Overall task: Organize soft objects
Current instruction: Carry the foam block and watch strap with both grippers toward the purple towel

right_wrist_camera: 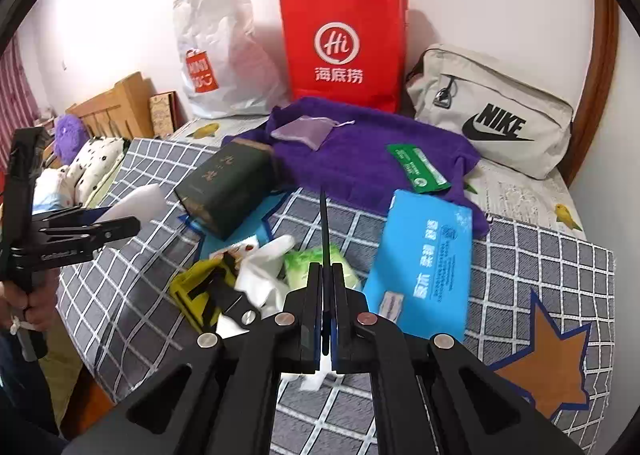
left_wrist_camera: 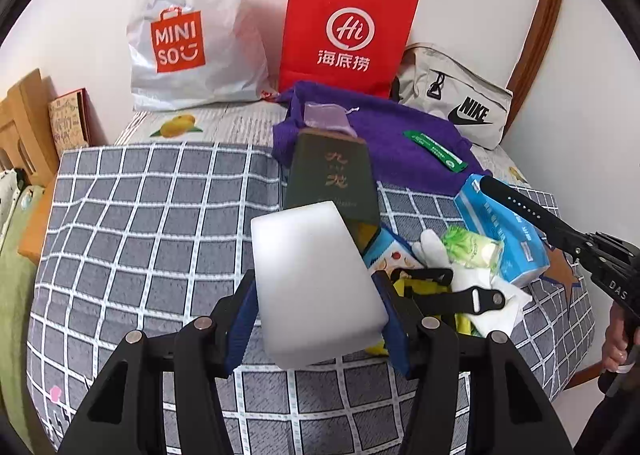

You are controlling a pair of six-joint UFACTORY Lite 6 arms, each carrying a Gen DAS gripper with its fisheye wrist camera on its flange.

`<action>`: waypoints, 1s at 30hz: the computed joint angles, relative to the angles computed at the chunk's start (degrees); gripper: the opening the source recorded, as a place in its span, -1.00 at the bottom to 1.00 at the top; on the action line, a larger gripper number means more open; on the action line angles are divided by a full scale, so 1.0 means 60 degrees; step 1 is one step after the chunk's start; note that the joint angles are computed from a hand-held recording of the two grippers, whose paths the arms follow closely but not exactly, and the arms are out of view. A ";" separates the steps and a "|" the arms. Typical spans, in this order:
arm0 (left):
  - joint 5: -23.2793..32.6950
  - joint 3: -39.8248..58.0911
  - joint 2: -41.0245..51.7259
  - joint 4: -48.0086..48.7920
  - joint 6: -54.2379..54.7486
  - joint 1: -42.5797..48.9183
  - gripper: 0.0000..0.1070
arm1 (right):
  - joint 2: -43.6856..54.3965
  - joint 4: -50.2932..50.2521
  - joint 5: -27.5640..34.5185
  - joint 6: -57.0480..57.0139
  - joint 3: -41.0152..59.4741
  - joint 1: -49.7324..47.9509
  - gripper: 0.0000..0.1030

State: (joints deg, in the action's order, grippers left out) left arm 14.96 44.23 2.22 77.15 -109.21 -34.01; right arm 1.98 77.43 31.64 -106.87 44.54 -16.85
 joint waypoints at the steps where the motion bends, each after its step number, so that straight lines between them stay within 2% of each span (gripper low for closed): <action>1: -0.0016 0.0062 0.0009 -0.0041 0.0089 0.0025 0.00 | 0.0096 0.0043 -0.0051 0.0000 0.0113 0.0025 -0.94; 6: 0.0047 0.0771 0.0339 -0.0929 0.1249 0.0139 0.00 | 0.0494 0.0318 -0.0341 0.0255 0.0689 0.0180 -0.94; 16: 0.0333 0.2874 0.1513 -0.3440 0.4394 0.0411 0.00 | 0.1491 -0.0205 -0.0135 0.1312 0.2239 0.0148 -0.94; 25: 0.0686 0.5491 0.3364 -0.5947 0.7372 0.0809 0.00 | 0.2861 -0.1063 -0.0119 0.2602 0.4254 0.0202 -0.94; 30: 0.1179 0.7315 0.4578 -0.7031 0.8785 0.1055 0.00 | 0.3800 -0.1690 -0.0151 0.3421 0.5579 0.0366 -0.94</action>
State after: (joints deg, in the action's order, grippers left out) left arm 22.04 88.13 29.68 34.97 -56.50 -27.68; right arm 24.78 67.29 30.73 -86.35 78.01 -14.66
